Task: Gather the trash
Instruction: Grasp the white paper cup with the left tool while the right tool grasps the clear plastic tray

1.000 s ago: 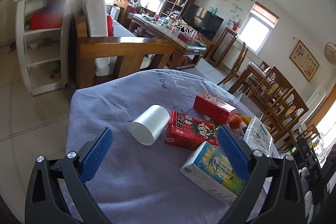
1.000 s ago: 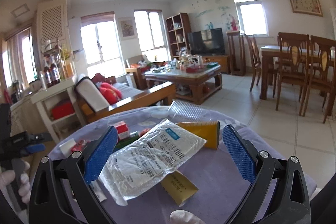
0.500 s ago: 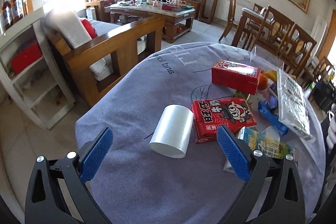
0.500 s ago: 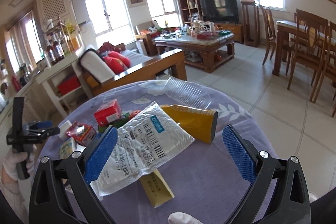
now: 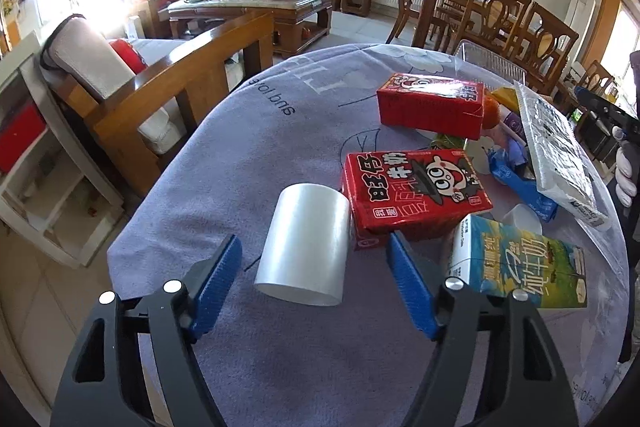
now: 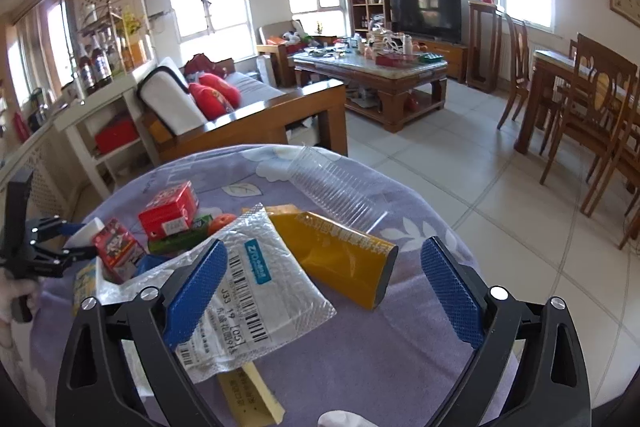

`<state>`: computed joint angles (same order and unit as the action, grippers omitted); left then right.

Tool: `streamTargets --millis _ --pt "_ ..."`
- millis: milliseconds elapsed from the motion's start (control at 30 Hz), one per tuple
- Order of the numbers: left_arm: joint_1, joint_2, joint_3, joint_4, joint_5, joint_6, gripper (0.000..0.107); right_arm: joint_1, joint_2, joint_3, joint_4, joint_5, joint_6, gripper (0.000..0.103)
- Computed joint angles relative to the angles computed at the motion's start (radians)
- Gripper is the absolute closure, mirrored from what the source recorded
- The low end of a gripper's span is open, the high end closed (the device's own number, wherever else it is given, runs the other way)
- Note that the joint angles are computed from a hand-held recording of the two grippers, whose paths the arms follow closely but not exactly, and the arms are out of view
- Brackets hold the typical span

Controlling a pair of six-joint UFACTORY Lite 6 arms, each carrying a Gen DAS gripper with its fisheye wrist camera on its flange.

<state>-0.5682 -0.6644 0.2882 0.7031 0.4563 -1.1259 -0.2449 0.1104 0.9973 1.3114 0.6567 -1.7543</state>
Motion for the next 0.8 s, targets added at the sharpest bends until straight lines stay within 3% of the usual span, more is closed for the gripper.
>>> streamTargets --millis 133,233,300,500,600,667,800 --pt "0.004 0.014 0.005 -0.005 -0.026 -0.005 0.035 0.009 0.139 0.15 -0.067 0.017 0.15 0.01" --pt "0.034 0.053 0.007 -0.051 -0.081 0.049 0.054 0.025 0.233 0.284 -0.109 0.035 0.244 0.01" --pt "0.016 0.066 0.013 -0.029 -0.067 0.016 0.065 0.052 0.299 0.386 -0.159 0.025 0.304 0.01" --pt "0.022 0.047 0.002 -0.063 -0.085 0.062 0.067 0.166 0.534 0.74 -0.423 0.027 0.501 0.011" --pt "0.062 0.001 -0.02 -0.148 -0.107 0.15 0.067 0.216 0.623 0.867 -0.556 0.04 0.571 0.022" --pt "0.089 -0.019 -0.032 -0.195 -0.12 0.192 0.067 0.242 0.667 0.929 -0.631 0.05 0.608 0.025" --pt "0.092 -0.004 -0.025 -0.205 -0.125 0.196 0.067 0.284 0.716 0.984 -0.743 0.081 0.639 0.045"
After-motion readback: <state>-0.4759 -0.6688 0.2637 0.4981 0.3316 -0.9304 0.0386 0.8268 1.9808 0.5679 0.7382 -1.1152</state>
